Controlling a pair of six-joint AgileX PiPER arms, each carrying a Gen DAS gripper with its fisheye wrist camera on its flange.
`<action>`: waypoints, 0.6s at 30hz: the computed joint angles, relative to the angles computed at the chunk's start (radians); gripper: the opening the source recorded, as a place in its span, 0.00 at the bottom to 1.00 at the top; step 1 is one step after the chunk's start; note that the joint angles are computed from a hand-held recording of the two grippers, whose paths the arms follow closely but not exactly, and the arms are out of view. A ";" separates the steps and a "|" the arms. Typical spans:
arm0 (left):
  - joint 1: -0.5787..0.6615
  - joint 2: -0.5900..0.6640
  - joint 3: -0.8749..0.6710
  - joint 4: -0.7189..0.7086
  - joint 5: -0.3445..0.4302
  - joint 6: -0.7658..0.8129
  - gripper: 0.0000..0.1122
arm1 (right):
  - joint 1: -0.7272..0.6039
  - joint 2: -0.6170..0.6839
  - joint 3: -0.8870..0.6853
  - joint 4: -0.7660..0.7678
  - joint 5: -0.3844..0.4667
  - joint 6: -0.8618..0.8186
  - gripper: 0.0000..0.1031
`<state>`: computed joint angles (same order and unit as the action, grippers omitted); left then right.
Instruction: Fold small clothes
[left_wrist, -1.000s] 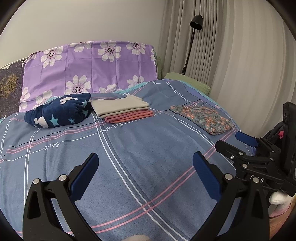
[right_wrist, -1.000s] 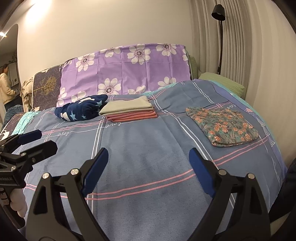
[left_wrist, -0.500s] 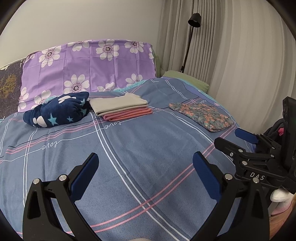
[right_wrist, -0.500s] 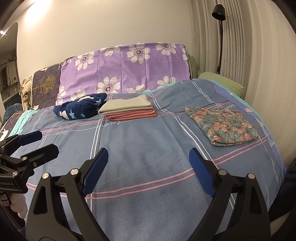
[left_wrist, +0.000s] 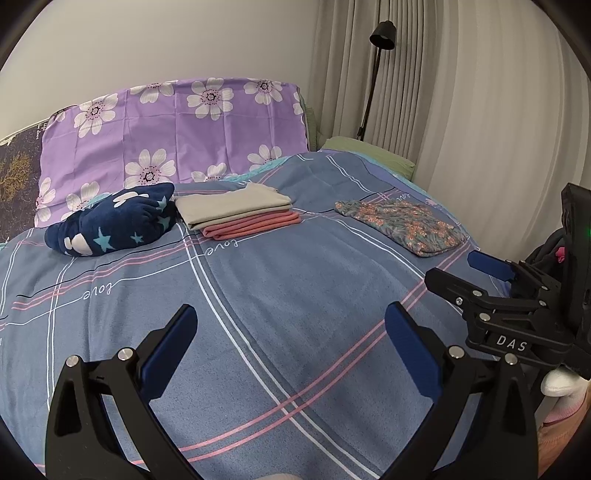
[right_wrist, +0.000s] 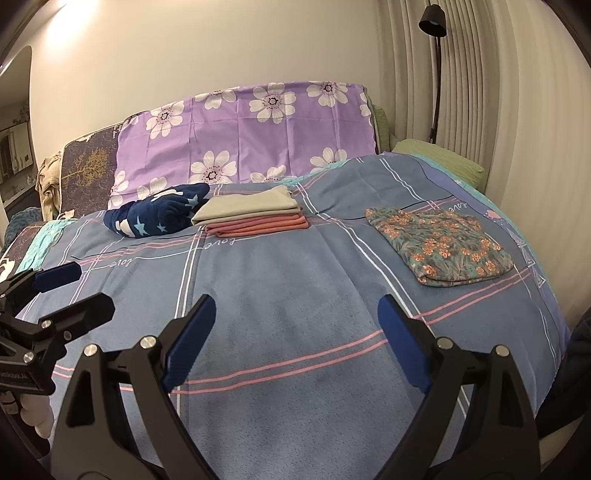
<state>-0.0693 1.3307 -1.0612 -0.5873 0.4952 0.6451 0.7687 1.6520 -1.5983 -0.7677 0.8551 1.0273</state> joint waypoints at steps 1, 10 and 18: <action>0.001 0.000 0.000 -0.001 0.001 0.001 0.90 | 0.000 0.001 -0.001 0.000 0.001 0.000 0.88; 0.002 0.001 0.006 -0.007 0.006 0.019 0.90 | -0.004 0.020 -0.029 0.014 0.022 -0.018 0.88; 0.001 0.004 0.007 -0.004 0.008 0.019 0.90 | -0.006 0.025 -0.033 0.018 0.026 -0.018 0.89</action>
<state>-0.0680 1.3345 -1.0546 -0.5917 0.5032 0.6636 0.7626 1.6770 -1.6309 -0.7502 0.8807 1.0097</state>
